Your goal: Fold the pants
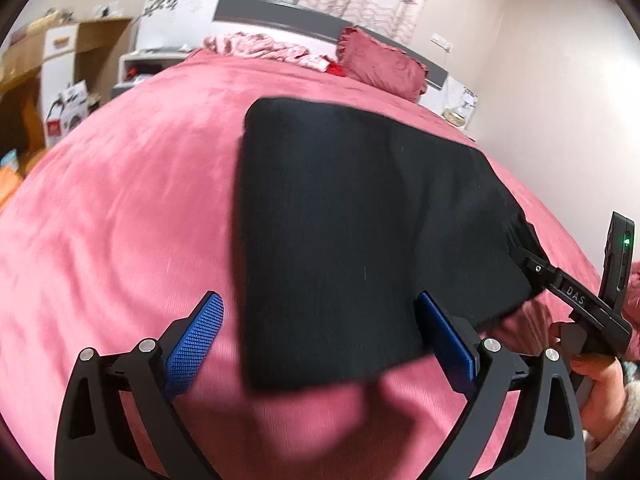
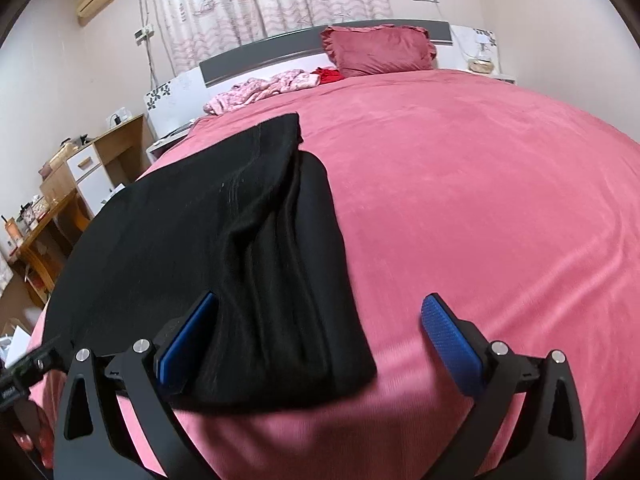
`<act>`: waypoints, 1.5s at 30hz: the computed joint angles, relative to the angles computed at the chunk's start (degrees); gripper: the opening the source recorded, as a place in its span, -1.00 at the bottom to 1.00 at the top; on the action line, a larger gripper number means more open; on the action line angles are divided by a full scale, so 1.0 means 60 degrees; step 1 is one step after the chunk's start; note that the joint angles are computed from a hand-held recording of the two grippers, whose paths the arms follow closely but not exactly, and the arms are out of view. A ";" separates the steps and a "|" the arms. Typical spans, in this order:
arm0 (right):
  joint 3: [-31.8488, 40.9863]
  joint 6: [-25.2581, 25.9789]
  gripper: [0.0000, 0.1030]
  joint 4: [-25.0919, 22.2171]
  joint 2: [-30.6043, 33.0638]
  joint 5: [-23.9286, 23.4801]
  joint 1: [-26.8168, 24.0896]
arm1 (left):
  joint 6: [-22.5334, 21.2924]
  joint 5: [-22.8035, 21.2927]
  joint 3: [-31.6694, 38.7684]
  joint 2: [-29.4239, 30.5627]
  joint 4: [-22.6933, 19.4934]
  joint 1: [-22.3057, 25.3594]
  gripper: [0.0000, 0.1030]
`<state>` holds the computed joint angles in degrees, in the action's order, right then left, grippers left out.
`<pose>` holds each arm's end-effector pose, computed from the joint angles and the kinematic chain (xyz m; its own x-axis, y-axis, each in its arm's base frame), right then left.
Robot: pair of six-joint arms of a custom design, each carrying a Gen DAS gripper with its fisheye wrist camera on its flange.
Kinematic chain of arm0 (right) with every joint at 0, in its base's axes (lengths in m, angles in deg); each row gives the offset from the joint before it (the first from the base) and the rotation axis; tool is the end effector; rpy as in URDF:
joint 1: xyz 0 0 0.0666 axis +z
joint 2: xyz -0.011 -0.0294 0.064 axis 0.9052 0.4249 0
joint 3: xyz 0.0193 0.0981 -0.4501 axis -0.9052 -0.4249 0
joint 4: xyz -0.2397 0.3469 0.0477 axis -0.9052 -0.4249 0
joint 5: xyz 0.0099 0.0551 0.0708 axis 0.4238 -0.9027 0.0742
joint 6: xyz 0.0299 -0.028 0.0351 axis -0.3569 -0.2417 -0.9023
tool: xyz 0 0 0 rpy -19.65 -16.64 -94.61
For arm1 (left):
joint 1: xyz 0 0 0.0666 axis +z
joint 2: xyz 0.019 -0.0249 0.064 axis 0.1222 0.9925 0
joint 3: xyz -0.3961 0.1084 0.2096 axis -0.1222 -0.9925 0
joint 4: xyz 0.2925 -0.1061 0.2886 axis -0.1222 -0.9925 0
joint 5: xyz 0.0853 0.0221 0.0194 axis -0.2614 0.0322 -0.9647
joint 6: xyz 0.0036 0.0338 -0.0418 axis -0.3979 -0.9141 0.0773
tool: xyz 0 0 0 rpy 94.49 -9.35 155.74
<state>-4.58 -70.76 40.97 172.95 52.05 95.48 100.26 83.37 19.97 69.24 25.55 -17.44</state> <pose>0.4751 0.2620 0.4861 -0.5550 0.3247 -0.7659 0.2352 0.9444 0.2298 0.5205 -0.2443 0.4747 -0.6950 0.0272 -0.7185 0.3628 0.8761 -0.3177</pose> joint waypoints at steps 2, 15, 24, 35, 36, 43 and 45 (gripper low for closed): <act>-0.0111 -0.0234 0.95 -0.0146 -0.0131 0.0101 0.0101 | 0.0202 0.0020 -0.0243 -0.0197 -0.0042 0.0015 0.86; 0.0103 -0.1422 0.96 -0.2509 -0.0202 0.0246 0.0771 | -0.0670 -0.0886 -0.0299 -0.0457 -0.1509 -0.0290 0.87; 0.0563 -0.1039 0.96 -0.3741 0.0284 0.0382 0.1084 | -0.1285 -0.2068 -0.0302 -0.0452 -0.2028 -0.0720 0.93; 0.0379 -0.1340 0.96 -0.4089 0.0064 0.0477 0.1462 | -0.1166 -0.4046 -0.0528 -0.0768 -0.2235 -0.1201 0.93; 0.0410 -0.1360 0.96 -0.4196 0.0054 0.0481 0.1496 | -0.1076 -0.4161 -0.0575 -0.0842 -0.2261 -0.1217 0.93; 0.0476 -0.1638 0.96 -0.4357 -0.0222 0.0957 0.1707 | -0.0557 -0.4373 -0.0686 -0.1192 -0.2573 -0.1217 0.93; 0.0409 -0.1572 0.96 -0.4135 -0.0377 0.1445 0.1946 | -0.0546 -0.4589 -0.0725 -0.1354 -0.2449 -0.1285 0.93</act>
